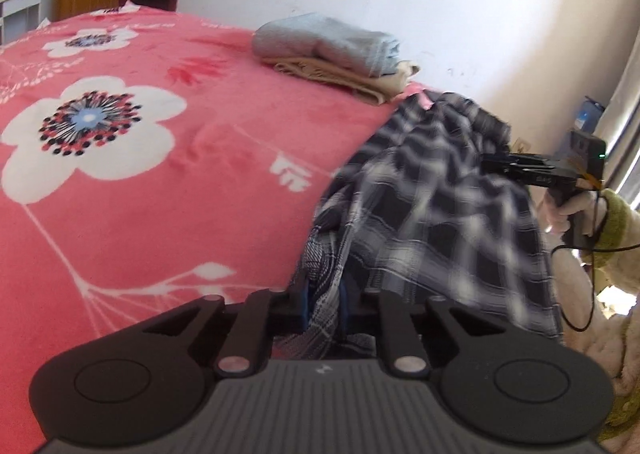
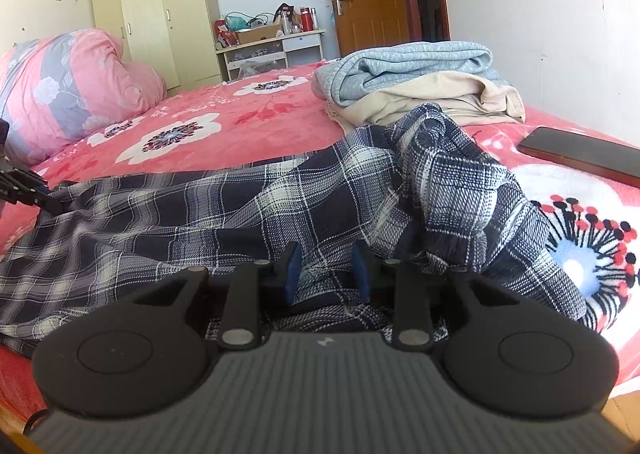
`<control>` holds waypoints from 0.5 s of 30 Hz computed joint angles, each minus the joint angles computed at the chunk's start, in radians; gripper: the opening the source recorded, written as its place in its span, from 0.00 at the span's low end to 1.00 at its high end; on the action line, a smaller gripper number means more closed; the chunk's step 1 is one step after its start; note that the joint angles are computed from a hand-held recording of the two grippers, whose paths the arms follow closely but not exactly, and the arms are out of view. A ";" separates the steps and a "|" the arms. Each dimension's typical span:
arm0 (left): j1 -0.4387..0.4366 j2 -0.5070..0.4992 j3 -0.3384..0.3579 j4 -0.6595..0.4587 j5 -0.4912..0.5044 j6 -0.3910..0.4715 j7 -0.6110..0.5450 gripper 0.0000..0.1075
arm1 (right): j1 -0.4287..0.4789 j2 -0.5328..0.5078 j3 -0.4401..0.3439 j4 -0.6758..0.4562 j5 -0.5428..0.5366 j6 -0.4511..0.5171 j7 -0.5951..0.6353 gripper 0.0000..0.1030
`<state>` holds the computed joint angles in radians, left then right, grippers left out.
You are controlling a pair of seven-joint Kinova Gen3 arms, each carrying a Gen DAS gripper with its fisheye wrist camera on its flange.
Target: Fold clothes
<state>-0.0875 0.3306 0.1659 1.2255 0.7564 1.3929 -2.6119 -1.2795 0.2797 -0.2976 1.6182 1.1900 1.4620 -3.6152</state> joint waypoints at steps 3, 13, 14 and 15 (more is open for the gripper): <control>-0.010 -0.023 -0.009 0.027 0.012 -0.047 -0.001 0.47 | 0.071 0.018 -0.090 -0.088 -0.005 0.054 0.119 0.27; -0.055 -0.176 -0.040 0.198 0.087 -0.189 -0.075 0.50 | 0.496 0.076 -0.476 -0.303 0.172 -0.285 0.440 0.30; -0.015 -0.192 -0.086 0.191 0.060 -0.195 -0.035 0.50 | 0.539 0.095 -0.522 -0.311 0.183 -0.326 0.437 0.30; 0.027 -0.207 -0.133 0.184 0.031 -0.201 0.006 0.50 | 0.563 0.112 -0.551 -0.318 0.188 -0.366 0.439 0.30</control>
